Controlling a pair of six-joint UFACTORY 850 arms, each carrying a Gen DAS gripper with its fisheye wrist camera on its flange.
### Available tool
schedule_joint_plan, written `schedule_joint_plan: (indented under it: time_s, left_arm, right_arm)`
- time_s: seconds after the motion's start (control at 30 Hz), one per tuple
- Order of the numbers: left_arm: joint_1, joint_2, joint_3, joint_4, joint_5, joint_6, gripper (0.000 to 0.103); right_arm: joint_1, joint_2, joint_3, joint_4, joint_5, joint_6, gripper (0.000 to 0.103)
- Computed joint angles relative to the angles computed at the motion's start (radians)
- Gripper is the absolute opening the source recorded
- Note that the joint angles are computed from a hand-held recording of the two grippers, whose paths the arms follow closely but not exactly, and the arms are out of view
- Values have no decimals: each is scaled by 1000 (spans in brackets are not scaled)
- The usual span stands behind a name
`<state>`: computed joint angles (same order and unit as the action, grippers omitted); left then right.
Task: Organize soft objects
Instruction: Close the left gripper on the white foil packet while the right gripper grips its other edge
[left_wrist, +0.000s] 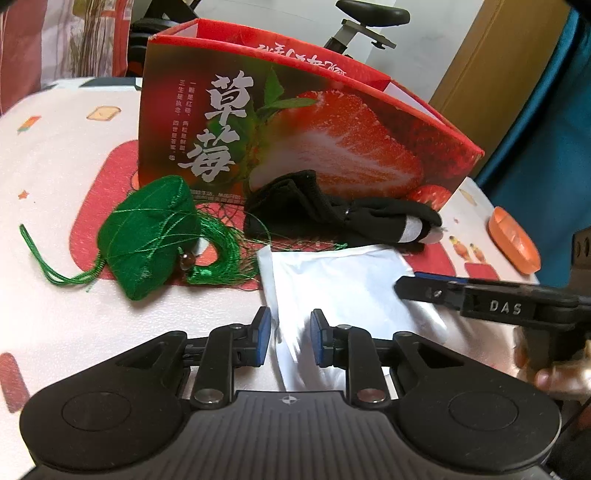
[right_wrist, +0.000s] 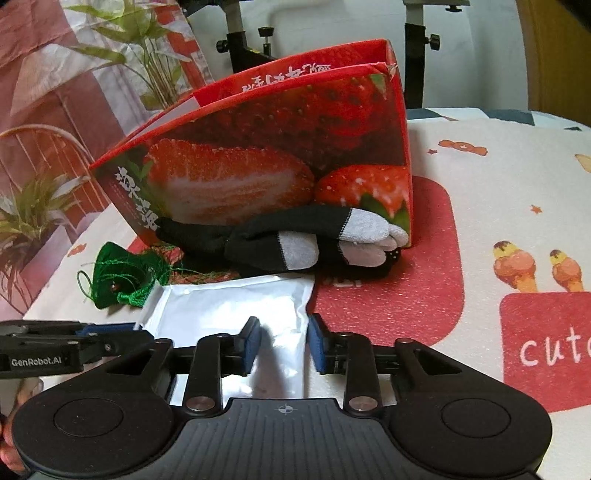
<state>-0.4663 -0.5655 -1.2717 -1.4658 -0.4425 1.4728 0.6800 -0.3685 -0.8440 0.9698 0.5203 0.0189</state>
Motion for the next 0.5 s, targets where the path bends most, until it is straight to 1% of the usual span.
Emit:
schedule_joint_plan:
  time_s: [0.07,0.17,0.27,0.37,0.5]
  left_arm:
    - [5,-6,-5,-1,-28,-19,31]
    - [1,-4,-1,-3,-27,-5,31]
    - [1,-4,0,-8,-30,-4,31]
    - [0,-3,1,-11,-26,2,31]
    - [-4,-2,2,-18,-16,13,31]
  right_arm:
    - [1,-3,-4,-4,1,8,36]
    - [2,-3,-5,-14,1,21,36]
    - [-4,0,6,-98,5,135,36]
    - [-2,-3,1,-87,5,131,37]
    - [-1,-3,3,-106,10,171,38]
